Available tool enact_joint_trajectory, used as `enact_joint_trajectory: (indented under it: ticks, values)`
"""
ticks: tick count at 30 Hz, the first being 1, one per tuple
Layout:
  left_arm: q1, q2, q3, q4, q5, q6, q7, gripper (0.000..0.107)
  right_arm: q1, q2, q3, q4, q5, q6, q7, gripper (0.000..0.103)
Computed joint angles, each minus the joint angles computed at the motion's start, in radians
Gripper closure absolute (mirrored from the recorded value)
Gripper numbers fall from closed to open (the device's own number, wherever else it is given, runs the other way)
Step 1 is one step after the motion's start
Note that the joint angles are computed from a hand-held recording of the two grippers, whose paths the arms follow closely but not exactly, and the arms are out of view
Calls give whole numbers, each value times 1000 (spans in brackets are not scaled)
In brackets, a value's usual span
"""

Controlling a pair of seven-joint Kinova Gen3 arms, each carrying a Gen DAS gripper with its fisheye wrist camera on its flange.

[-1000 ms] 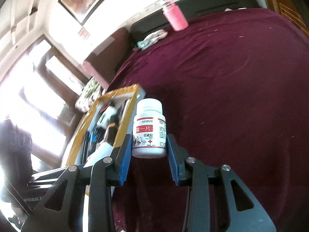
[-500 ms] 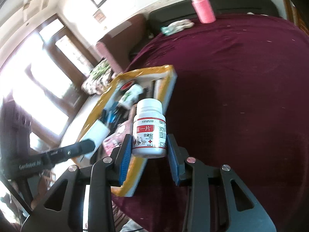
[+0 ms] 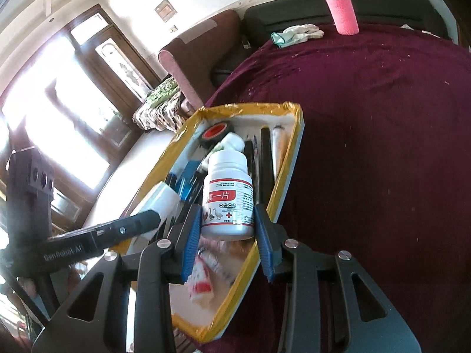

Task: Organize objects
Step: 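Lower the charger plug and pill bottle into the tray and open both tools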

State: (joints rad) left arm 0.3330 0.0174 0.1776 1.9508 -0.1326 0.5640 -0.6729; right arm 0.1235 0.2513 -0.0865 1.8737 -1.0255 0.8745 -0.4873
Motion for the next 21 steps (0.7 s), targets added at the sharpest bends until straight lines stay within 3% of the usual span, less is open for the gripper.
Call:
enact_joint_trajectory:
  ticks: [13, 21]
  values:
    - [-55, 107, -53, -110, 49, 47, -133, 67, -50, 110, -51, -155, 110, -49, -178, 69]
    - [-52, 157, -73, -162, 42, 75, -169, 67, -68, 145, -83, -187, 176, -119, -254, 69]
